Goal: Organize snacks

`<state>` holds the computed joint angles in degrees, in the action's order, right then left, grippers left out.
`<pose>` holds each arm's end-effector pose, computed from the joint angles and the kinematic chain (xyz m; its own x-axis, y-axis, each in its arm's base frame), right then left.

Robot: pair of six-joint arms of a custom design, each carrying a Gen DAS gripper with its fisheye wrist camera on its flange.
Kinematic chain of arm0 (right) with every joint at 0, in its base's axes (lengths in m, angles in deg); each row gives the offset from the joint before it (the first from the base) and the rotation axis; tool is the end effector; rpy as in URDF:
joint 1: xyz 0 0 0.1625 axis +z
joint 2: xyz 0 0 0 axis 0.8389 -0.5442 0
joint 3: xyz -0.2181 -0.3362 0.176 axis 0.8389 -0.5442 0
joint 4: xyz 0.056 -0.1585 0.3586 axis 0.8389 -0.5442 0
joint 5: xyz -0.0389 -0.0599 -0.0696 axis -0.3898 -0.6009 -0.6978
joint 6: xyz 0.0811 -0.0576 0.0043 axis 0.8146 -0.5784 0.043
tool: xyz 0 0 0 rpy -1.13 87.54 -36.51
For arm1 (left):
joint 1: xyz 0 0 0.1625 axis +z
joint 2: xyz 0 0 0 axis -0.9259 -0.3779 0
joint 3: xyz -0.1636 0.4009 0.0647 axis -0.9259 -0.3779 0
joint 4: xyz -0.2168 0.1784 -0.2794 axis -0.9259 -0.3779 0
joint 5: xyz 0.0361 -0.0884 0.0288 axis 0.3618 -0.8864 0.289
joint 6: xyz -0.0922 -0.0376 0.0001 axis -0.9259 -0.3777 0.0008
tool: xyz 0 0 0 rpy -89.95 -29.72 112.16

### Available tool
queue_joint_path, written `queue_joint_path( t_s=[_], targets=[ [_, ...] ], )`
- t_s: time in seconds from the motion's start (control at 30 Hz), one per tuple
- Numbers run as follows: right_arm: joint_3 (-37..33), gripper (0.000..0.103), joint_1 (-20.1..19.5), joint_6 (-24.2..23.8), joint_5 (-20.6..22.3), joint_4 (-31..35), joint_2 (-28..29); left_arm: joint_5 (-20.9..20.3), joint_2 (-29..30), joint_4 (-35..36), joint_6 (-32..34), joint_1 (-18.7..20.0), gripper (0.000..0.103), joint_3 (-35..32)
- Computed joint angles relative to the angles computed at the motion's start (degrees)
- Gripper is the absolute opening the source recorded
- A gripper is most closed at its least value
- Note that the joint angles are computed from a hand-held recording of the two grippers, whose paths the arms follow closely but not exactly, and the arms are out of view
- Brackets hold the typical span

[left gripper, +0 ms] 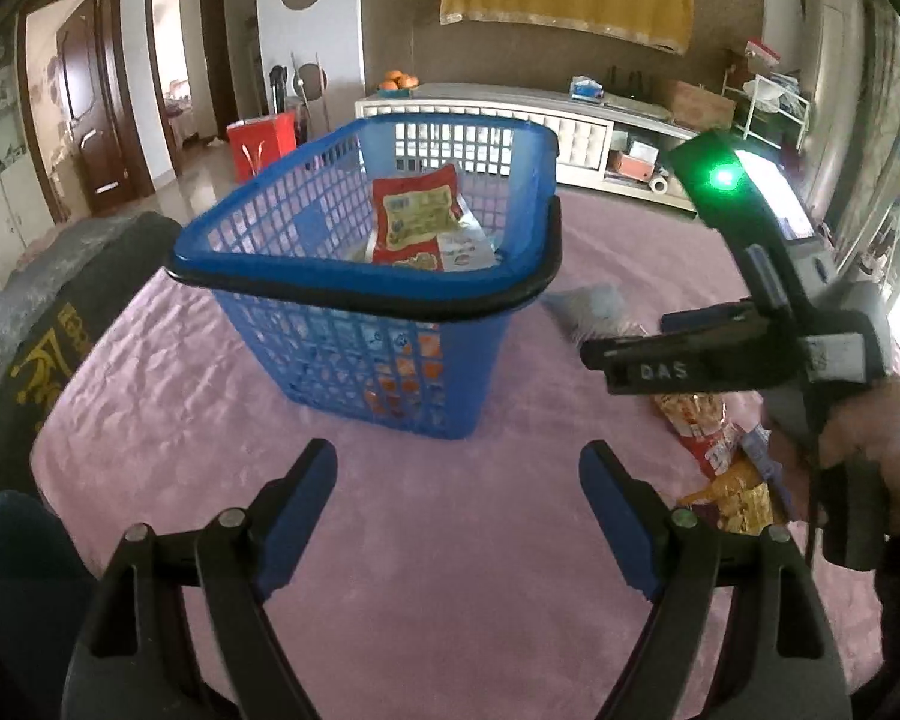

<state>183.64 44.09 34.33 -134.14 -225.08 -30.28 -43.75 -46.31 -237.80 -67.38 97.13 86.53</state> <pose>0.1538 -0.4282 0.1291 -0.7599 -0.0048 0.6501 -0.3081 0.8832 -0.3536 -0.2144 -0.3558 0.0798 -0.6710 0.3489 -0.6543 0.6561 0.6903 -0.3048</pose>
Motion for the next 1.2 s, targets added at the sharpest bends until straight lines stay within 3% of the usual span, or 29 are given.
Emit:
queue_joint_path(
  t_s=[0.2,0.33,0.47,0.53,0.6,0.67,0.87,1.2],
  targets=[
    [-2.29,0.074,-1.51,-1.64,0.79,2.03,0.62,0.01,1.21,-0.47,-1.05,0.67,0.081,-0.37],
    [-4.7,0.074,-0.91,-2.19,-3.99,4.77,2.13,-0.2,0.88,0.4,-1.79,0.54,0.081,-0.53],
    [-5.38,0.073,-1.09,-2.47,-5.72,5.05,3.23,-0.08,0.71,0.54,-1.65,0.74,0.081,-0.83],
    [-4.63,0.06,-1.47,-2.67,-4.39,3.67,2.88,-0.1,0.46,0.85,-1.9,0.62,0.081,-0.84],
    [-3.72,0.053,-1.47,-2.9,-3.92,1.87,2.41,-0.4,0.2,0.78,-1.97,0.53,0.081,-0.66],
    [-2.78,0.036,-0.78,-4.39,-4.16,-0.4,2.37,-0.49,-0.13,0.84,-2.06,0.26,0.081,-0.42],
    [1.38,0.025,1.45,-2.92,-3.07,-0.41,-0.87,-1.27,-1.05,1.86,-3.23,-0.71,0.081,-0.03],
    [9.55,0.019,5.78,2.58,-4.11,-4.92,-7.16,-3.18,-3.39,2.8,-3.13,-3.34,0.081,1.06]
  ],
)
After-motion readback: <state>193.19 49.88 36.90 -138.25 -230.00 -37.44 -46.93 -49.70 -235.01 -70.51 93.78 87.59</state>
